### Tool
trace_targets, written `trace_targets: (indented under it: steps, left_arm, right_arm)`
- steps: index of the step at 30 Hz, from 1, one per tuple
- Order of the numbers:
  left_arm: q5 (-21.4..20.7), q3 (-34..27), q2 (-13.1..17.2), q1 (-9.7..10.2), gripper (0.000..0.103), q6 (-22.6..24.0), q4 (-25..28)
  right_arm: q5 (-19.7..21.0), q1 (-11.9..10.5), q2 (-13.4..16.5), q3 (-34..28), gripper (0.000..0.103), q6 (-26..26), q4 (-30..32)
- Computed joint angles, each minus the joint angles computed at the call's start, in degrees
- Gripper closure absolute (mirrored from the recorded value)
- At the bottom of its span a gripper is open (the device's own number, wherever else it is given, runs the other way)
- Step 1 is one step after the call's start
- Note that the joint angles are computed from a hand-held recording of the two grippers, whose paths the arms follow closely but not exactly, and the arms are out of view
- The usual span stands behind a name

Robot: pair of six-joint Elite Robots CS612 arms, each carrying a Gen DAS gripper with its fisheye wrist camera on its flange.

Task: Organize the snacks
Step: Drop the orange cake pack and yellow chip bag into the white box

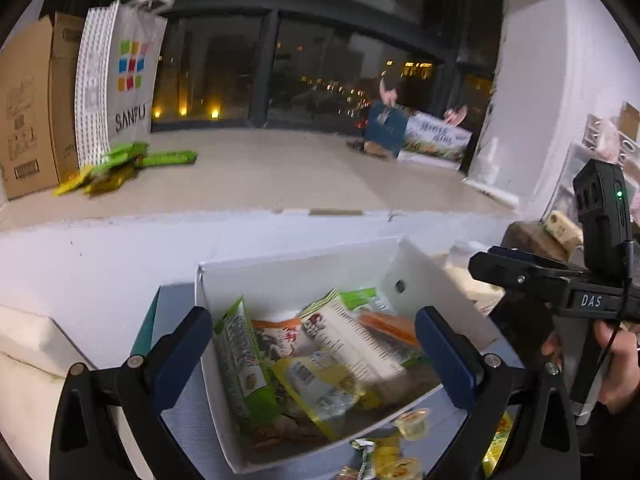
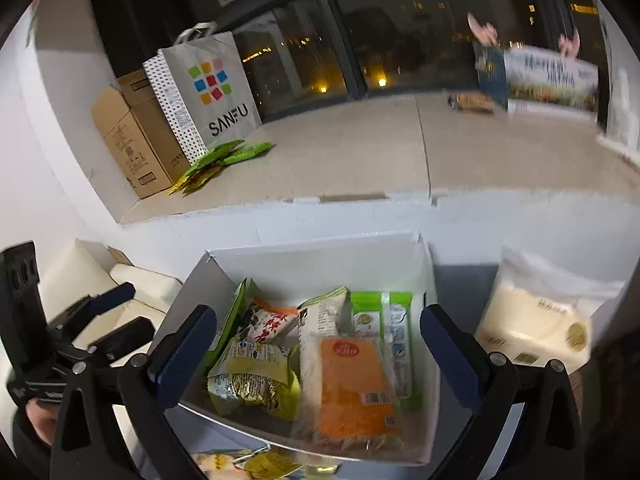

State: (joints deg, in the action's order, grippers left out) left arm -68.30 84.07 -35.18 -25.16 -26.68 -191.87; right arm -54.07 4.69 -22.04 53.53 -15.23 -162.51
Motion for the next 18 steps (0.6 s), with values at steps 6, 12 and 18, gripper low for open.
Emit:
trace_targets:
  steps: [6,12,18]
  left_arm:
    - [4.7,5.5,-2.3,-3.42,0.0,4.9,-12.0]
    - [7.6,12.5,-5.1,-7.24,0.0,3.9,-20.1]
    - [6.7,19.5,-7.1,-10.59,0.0,0.1,-25.3]
  right_arm:
    - [6.1,-1.1,-3.3,6.8,0.0,0.3,-8.9]
    - [12.9,-2.8,-8.5,16.9,0.0,-2.0,-13.2]
    - [16.2,-5.6,-14.0,30.0,0.0,-2.5,-23.1]
